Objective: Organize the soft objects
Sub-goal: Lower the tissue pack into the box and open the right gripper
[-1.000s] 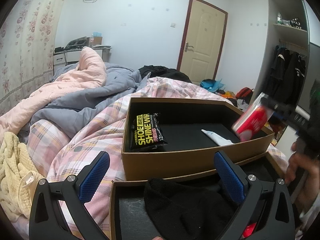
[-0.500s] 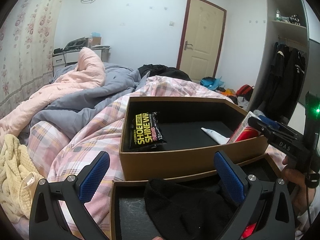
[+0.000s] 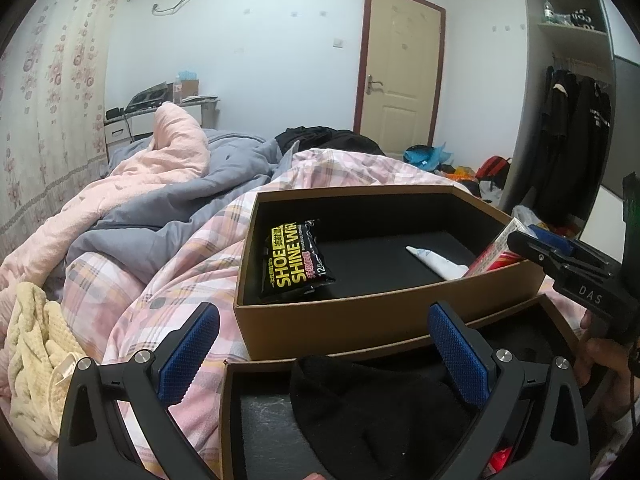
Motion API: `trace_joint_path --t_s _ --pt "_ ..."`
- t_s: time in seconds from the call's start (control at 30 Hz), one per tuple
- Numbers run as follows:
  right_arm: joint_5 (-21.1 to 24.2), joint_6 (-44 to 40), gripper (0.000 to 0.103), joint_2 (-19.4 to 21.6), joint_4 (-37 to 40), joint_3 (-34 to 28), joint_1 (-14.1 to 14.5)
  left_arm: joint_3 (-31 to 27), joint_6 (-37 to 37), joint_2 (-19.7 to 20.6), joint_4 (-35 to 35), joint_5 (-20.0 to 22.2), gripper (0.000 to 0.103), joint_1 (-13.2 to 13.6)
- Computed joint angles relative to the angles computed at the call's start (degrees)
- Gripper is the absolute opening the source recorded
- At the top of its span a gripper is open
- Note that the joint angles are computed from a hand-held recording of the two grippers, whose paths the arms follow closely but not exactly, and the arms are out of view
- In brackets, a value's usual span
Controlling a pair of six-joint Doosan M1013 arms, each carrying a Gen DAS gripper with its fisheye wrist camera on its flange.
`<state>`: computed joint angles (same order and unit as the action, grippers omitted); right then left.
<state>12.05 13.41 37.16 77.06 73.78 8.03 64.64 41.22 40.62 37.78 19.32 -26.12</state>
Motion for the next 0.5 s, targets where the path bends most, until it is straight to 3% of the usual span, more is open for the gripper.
trace_joint_path --t_s 0.23,0.5 --pt "2.5 -1.9 0.051 0.2 3.7 -0.2 -0.6 0.0 -0.1 0.0 0.1 0.0 0.103 0.0" --pt "2.2 -3.0 0.052 0.2 4.5 0.1 -0.5 0.0 -0.4 0.1 0.4 0.1 0.103 -0.1"
